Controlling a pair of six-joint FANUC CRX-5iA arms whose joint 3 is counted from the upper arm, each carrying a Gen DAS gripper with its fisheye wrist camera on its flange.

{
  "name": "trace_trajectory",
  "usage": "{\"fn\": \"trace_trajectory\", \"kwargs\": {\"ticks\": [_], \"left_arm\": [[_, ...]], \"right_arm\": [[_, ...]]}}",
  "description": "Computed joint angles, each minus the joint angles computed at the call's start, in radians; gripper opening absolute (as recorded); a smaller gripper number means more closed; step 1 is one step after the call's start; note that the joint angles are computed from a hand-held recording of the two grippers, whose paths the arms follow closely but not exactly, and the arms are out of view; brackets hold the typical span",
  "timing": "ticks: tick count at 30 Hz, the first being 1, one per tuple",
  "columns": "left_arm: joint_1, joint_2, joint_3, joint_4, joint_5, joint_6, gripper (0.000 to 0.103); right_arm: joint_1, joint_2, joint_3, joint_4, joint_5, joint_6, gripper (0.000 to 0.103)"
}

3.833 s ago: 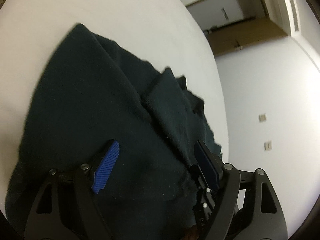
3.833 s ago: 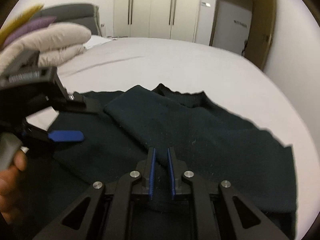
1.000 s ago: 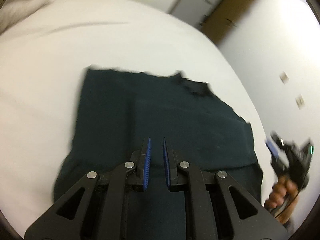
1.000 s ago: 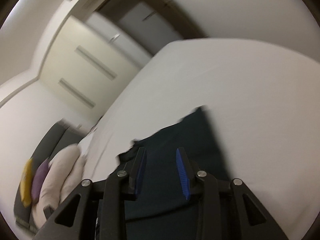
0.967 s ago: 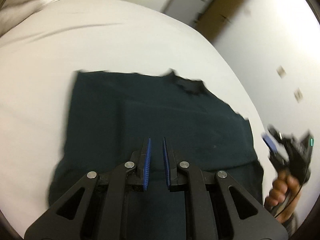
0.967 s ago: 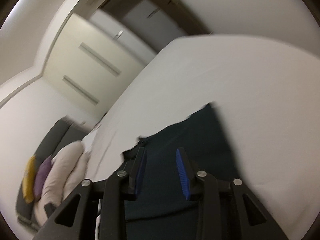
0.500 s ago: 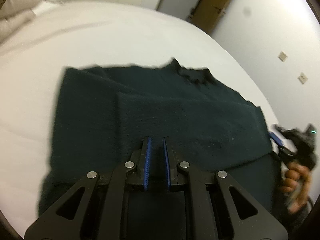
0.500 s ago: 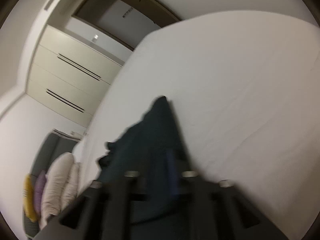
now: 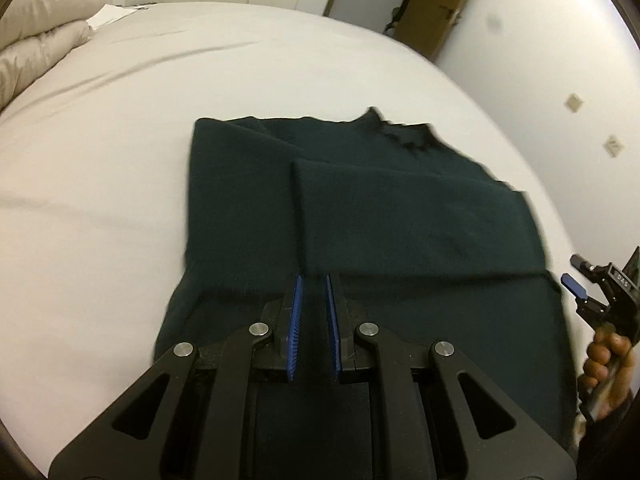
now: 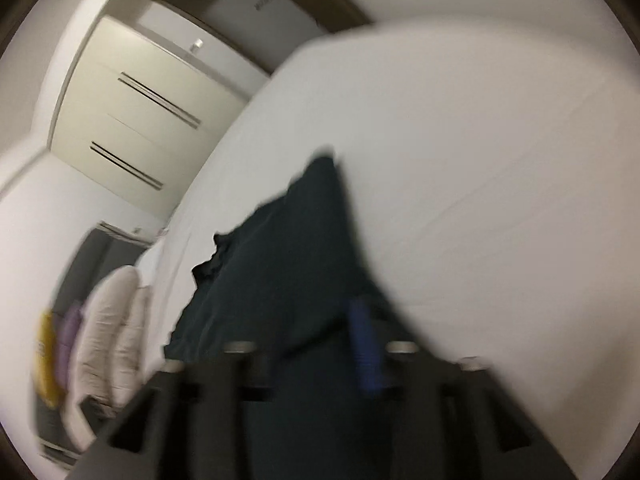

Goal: Fold small clothes

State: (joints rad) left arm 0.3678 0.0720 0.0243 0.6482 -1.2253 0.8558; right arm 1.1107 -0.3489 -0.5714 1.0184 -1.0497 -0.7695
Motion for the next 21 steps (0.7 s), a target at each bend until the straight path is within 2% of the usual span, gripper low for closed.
{"fn": "trace_trajectory", "kwargs": {"ticks": [2, 5, 7, 9, 13, 15, 17, 21], "left_arm": [[0.06, -0.076, -0.06, 0.038, -0.04, -0.064, 0.012], [0.158, -0.164, -0.128, 0.076, -0.142, -0.163, 0.012], [0.233, -0.199, -0.161, 0.089, -0.238, -0.197, 0.012], [0.319, -0.21, -0.175, 0.084, -0.341, -0.207, 0.012], [0.484, -0.225, -0.224, 0.05, -0.519, -0.226, 0.012], [0.53, -0.241, -0.249, 0.019, -0.548, -0.239, 0.012], [0.563, -0.236, -0.263, -0.015, -0.593, -0.23, 0.012], [0.626, -0.228, -0.305, -0.018, -0.678, -0.23, 0.014]], "right_arm": [[0.127, -0.032, 0.006, 0.032, -0.117, 0.055, 0.069], [0.316, -0.012, 0.065, -0.012, -0.287, 0.198, 0.07], [0.416, -0.019, 0.073, -0.042, -0.344, 0.242, 0.07], [0.497, -0.027, 0.061, -0.064, -0.372, 0.211, 0.07], [0.641, -0.083, -0.011, -0.093, -0.456, 0.029, 0.07], [0.712, -0.096, -0.018, -0.134, -0.519, -0.038, 0.07], [0.752, -0.121, -0.039, -0.162, -0.526, -0.093, 0.07], [0.8, -0.168, -0.101, -0.144, -0.474, -0.202, 0.07]]}}
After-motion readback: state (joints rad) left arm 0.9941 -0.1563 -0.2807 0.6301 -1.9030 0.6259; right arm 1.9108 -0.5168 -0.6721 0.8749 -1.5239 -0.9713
